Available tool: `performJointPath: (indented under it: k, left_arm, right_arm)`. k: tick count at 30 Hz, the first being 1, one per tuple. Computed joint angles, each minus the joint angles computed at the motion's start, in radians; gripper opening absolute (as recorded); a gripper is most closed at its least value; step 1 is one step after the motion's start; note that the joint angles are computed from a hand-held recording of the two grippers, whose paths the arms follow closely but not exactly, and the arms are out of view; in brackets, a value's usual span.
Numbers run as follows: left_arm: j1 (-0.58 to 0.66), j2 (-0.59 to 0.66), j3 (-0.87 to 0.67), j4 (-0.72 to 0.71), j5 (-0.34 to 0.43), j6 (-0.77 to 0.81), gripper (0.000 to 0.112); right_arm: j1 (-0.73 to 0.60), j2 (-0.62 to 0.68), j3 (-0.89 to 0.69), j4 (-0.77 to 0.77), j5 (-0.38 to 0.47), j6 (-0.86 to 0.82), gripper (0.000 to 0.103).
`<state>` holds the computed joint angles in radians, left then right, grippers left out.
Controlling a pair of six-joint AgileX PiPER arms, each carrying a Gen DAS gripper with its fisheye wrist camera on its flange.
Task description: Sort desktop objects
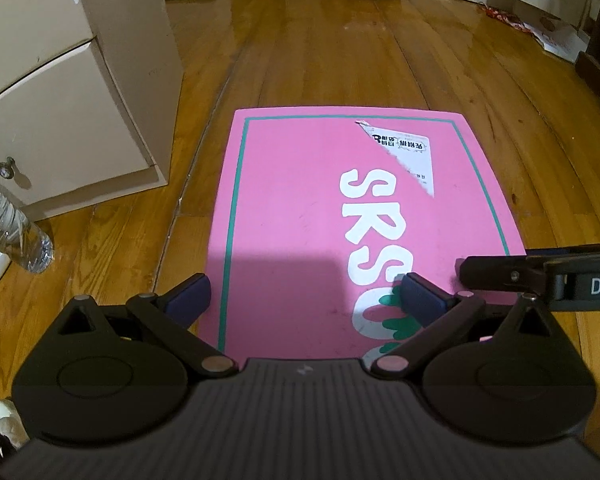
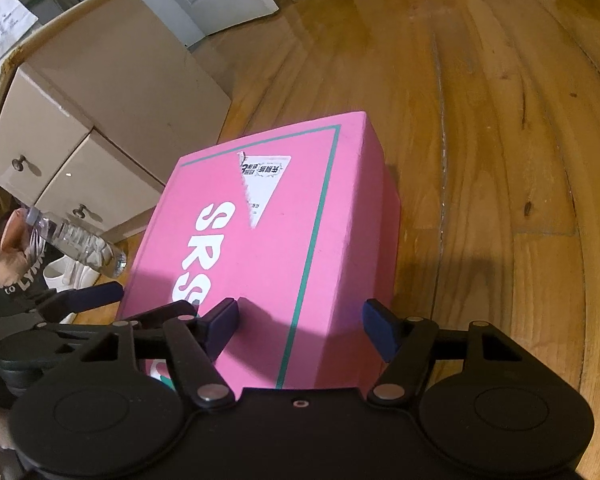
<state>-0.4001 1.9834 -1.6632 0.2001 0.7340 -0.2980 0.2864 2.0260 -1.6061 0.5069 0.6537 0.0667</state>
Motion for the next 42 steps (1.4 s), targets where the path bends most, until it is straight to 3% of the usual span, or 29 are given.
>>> performJointPath:
  k: [9,11,17,19,23,27,31,34,36,39,42]
  left_arm:
    - [-0.033,-0.031,0.062,0.106,-0.037,-0.175,0.103]
    - [-0.062,-0.053,0.101,0.189,-0.039,-0.296,0.103]
    - [-0.244,-0.152,0.256,0.534,0.106,-0.771,0.103]
    - [-0.296,-0.228,0.361,0.591,0.116,-0.866,0.103]
    - [-0.366,-0.373,0.508,0.570,0.121,-0.933,0.103]
    - [-0.553,-0.461,0.591,0.706,0.272,-1.117,0.103]
    - [-0.655,-0.475,0.575,0.709,0.358,-1.147,0.103]
    - [-0.686,-0.448,0.540,0.695,0.374,-1.127,0.103]
    - [-0.695,-0.457,0.541,0.683,0.340,-1.132,0.103]
    - [-0.697,-0.472,0.535,0.654,0.299,-1.155,0.103]
    - [-0.718,-0.446,0.506,0.661,0.332,-1.147,0.103]
  right_arm:
    - [-0.011,-0.005,0.024,0.047,-0.018,-0.030,0.074]
    - [-0.010,-0.009,0.032,0.052,-0.026,-0.034,0.074]
    - [0.016,-0.117,0.152,0.055,-0.020,-0.062,0.073]
    - [0.030,-0.174,0.218,0.058,-0.024,-0.087,0.073]
    - [0.031,-0.300,0.352,0.131,-0.018,-0.182,0.073]
    - [0.051,-0.423,0.451,0.056,0.009,-0.148,0.074]
    - [0.085,-0.515,0.496,-0.084,0.038,-0.062,0.074]
    - [0.121,-0.566,0.515,-0.240,0.049,0.068,0.074]
    - [0.131,-0.596,0.537,-0.318,0.053,0.127,0.074]
    - [0.109,-0.635,0.578,-0.304,0.062,0.083,0.074]
    - [0.087,-0.653,0.598,-0.284,0.071,0.025,0.074]
